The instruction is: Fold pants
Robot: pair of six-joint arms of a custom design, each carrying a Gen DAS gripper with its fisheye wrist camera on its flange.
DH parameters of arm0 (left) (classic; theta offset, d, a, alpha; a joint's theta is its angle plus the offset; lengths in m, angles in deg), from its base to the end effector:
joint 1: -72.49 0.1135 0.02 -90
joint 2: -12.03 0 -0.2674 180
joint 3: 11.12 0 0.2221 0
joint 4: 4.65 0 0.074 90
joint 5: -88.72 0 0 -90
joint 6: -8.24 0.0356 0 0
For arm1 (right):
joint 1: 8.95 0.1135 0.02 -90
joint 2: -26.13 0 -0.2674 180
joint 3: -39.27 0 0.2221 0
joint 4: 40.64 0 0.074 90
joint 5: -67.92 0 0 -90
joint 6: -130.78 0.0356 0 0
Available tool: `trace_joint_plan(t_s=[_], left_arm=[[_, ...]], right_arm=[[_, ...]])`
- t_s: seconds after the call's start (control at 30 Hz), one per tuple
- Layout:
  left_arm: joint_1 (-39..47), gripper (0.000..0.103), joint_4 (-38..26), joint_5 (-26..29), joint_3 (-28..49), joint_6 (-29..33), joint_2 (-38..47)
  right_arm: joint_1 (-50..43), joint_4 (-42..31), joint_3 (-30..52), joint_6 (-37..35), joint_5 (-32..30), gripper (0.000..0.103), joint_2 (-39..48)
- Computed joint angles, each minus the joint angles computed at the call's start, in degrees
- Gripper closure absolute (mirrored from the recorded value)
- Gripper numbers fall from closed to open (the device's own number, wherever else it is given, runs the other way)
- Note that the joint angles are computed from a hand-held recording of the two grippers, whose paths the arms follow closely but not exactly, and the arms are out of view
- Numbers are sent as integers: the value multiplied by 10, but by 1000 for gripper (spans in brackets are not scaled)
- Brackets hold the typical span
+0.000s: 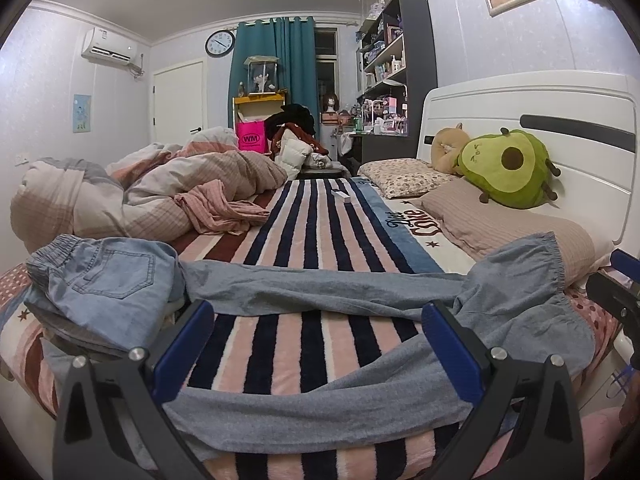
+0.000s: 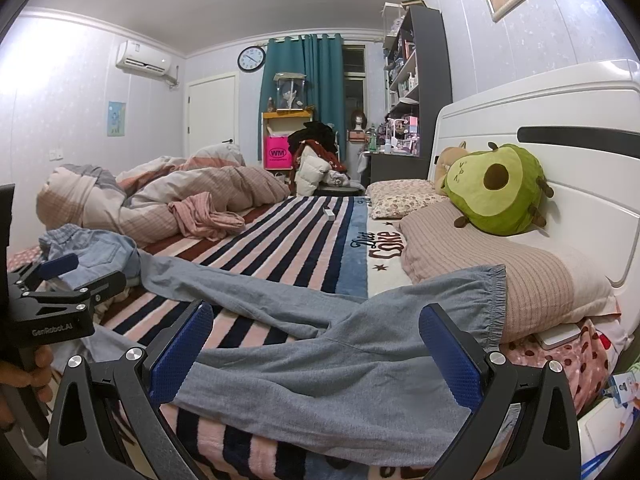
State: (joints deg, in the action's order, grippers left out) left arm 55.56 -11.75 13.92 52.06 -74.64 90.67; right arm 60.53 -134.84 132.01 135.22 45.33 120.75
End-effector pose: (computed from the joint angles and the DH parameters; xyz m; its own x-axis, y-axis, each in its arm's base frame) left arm 0.2665 -0.0909 0.2749 -0.3007 0.2165 -0.9288 0.5542 0.8323 0.0146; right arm 0.1199 0.2266 0.2856 -0.3659 0.1150 -0.9235 0.3780 0.9252 -0.0345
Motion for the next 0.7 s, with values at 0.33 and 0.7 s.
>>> trace_joint_plan(t_s=[0.33, 0.7], left_arm=[[-1, 1, 1, -1, -1, -1, -1], [-4, 1, -2, -5, -6, -2, -1]], right_arm=[[0, 2, -3, 1, 0, 0, -2], [0, 4, -6, 2, -1, 0, -4]])
